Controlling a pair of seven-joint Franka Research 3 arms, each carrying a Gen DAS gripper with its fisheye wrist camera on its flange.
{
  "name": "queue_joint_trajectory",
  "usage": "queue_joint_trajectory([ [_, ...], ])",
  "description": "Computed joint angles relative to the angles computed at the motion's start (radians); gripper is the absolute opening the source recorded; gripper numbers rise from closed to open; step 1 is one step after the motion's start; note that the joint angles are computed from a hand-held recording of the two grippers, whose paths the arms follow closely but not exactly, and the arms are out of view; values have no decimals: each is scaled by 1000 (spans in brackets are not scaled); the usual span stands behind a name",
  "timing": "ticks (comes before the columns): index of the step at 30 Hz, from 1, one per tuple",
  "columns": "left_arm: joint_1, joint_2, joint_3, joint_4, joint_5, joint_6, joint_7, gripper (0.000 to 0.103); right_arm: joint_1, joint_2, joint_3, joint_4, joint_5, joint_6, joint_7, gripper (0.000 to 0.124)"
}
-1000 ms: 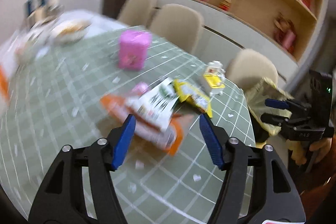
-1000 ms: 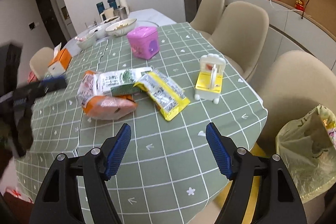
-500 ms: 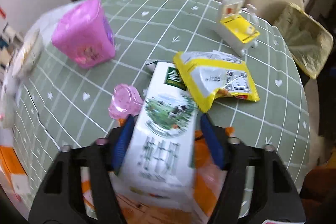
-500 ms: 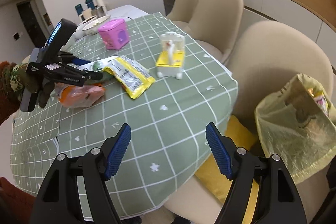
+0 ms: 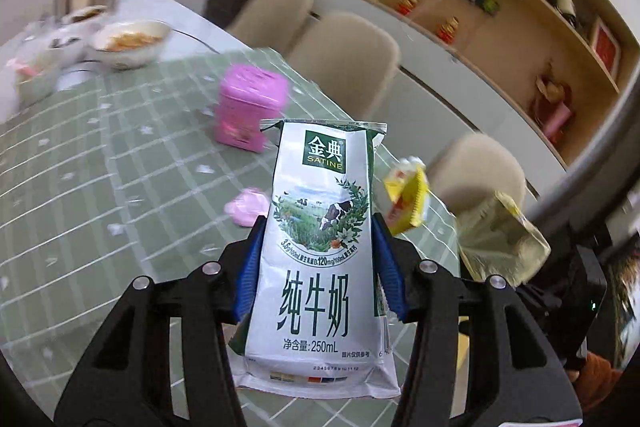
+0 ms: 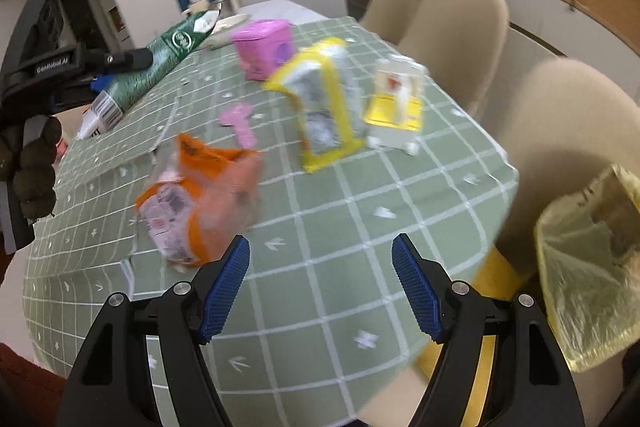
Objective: Collect trash
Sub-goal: 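Grasp the orange snack bag with the right tool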
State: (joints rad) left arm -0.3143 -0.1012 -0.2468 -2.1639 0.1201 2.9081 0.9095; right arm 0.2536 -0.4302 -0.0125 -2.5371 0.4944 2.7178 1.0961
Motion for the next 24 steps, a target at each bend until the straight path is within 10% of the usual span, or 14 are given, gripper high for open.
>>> queue_joint_trajectory([
  [13,38,-314,-3,-381,68,-72,-306,48,90,155,63,121,45,82,-16,70],
  [24,-38,-349,42,-458,7,-84,-269,48,31,234,127,111,-173,91,281,70],
])
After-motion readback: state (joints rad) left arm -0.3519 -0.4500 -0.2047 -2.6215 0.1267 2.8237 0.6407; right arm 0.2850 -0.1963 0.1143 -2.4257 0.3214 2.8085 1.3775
